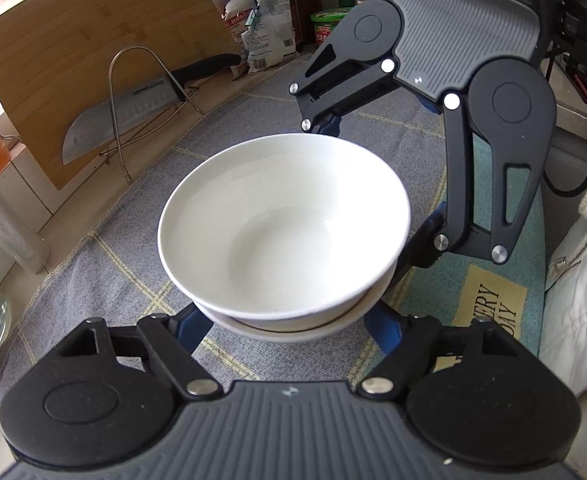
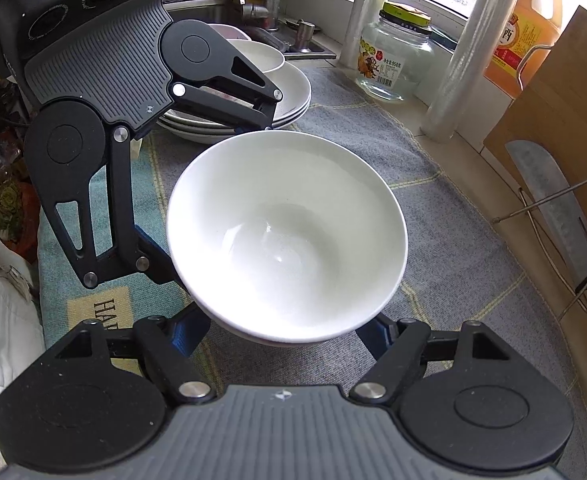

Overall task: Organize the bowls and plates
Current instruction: 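Carry the nested bowls with both tools over the plate stack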

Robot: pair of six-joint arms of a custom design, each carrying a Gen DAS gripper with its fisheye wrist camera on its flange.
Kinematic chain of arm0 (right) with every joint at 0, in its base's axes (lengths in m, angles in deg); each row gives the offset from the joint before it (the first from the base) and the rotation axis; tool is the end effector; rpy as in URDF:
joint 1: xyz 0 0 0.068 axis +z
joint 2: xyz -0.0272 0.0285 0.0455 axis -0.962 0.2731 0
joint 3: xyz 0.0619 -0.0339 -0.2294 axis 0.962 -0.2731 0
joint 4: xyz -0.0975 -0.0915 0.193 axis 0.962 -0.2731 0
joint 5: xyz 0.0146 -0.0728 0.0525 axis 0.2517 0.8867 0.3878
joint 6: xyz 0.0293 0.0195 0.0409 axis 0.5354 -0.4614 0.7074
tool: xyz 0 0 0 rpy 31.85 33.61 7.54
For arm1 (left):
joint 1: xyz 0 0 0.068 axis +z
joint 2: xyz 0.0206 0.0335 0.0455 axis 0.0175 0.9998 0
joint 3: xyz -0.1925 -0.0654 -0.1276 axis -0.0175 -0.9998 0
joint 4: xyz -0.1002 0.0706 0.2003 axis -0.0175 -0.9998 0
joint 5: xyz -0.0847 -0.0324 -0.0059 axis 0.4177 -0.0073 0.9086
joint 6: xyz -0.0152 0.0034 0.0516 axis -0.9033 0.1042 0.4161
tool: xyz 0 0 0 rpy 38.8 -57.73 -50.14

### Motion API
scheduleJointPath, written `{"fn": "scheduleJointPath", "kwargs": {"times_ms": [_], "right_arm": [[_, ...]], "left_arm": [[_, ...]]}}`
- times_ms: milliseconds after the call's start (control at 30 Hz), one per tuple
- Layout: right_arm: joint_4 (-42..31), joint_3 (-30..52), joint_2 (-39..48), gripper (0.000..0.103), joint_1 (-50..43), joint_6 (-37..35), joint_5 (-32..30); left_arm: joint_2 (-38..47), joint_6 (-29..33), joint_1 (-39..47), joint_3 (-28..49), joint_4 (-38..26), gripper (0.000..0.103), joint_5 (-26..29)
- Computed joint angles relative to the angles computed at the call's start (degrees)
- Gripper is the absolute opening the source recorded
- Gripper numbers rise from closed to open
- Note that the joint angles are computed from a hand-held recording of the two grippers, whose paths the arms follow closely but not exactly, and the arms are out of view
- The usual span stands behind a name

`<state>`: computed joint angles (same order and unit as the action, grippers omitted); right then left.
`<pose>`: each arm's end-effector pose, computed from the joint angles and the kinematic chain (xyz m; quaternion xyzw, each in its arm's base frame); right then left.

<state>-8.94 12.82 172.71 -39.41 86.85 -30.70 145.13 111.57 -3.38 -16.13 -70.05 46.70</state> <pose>0.2017 0.1330 0.1107 -0.2461 0.9212 0.0193 0.3006 0.2861 -0.0456 0.0729 0.6977 0.6131 -0.1879 0.3195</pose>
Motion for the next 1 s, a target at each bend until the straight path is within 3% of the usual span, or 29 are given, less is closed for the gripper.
{"fn": "scheduleJointPath", "kwargs": {"times_ms": [200, 433, 700, 1000], "right_arm": [[-4.4, 5.7, -0.3, 0.082, -0.8, -4.1, -1.6], [-7.4, 17.2, 6.7, 0.082, -0.4, -9.0, -3.3], [-11.8, 36.8, 20.7, 0.082, -0.5, -15.1, -6.7], [-19.5, 59.6, 35.8, 0.082, -2.4, -20.2, -9.6]], "left_arm": [[-4.3, 0.8, 4.8, 0.2, -3.6, 0.081, 1.4], [-4.1, 3.5, 12.4, 5.1, -9.0, 0.081, 2.6], [1.0, 3.3, 19.6, 14.5, -12.4, 0.081, 3.1], [9.7, 0.5, 21.4, 26.8, -13.6, 0.081, 2.8]]}}
